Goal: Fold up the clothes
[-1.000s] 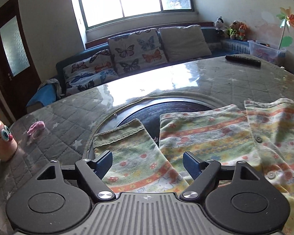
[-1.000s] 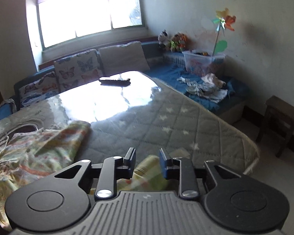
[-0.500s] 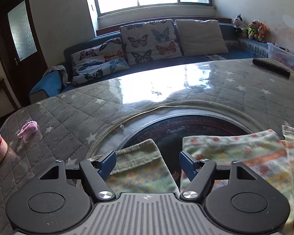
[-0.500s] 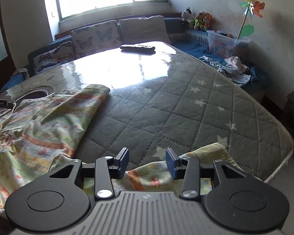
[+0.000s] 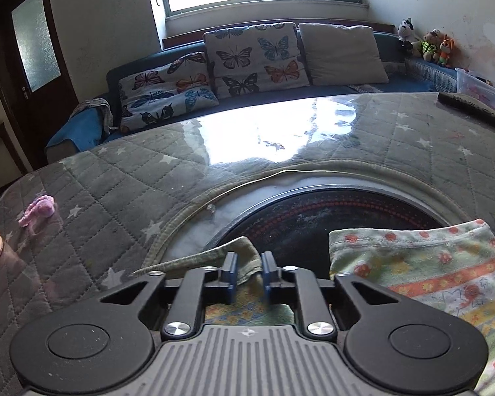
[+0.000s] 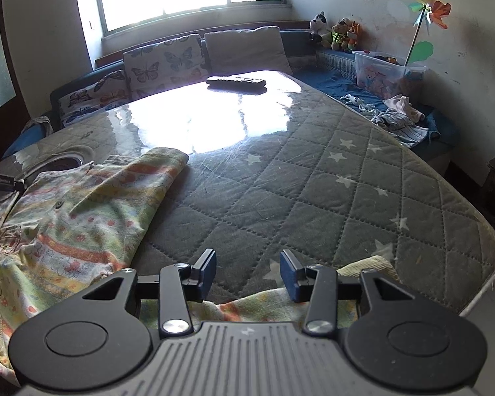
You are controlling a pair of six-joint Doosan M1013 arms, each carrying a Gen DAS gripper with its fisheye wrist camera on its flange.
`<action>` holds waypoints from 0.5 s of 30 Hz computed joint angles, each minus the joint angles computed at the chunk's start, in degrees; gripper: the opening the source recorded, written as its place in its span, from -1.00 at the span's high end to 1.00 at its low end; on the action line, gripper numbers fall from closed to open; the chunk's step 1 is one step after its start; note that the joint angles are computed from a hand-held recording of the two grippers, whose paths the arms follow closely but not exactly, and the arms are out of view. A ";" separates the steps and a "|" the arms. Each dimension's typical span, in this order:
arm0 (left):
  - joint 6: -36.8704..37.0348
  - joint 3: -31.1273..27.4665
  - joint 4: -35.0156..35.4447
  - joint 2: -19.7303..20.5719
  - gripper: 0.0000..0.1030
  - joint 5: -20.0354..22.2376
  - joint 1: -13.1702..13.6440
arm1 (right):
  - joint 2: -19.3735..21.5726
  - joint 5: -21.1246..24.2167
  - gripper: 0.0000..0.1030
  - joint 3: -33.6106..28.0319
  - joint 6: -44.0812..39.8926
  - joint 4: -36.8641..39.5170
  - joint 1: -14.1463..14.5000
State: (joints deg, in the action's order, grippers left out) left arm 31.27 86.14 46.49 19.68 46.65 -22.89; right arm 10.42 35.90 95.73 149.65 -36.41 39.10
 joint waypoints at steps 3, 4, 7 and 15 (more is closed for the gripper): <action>-3.91 2.11 2.40 -1.93 0.91 -0.33 -0.14 | -0.12 -0.81 0.17 -0.02 0.31 -0.80 0.16; -5.53 2.92 3.39 -2.77 0.91 -0.19 -0.19 | -0.18 -1.10 0.17 -0.03 0.31 -0.99 0.20; -11.10 5.69 6.99 -5.62 0.92 0.20 -0.40 | -0.14 -2.70 0.17 -0.18 -0.49 -0.83 0.35; -26.64 14.55 15.61 -14.63 0.94 4.91 -2.25 | 0.66 -6.47 0.16 -1.12 -5.33 1.96 0.92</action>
State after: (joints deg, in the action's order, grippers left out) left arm 4.64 100.70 62.10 5.05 51.56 -25.14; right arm 11.09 29.43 94.60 144.32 -34.45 40.01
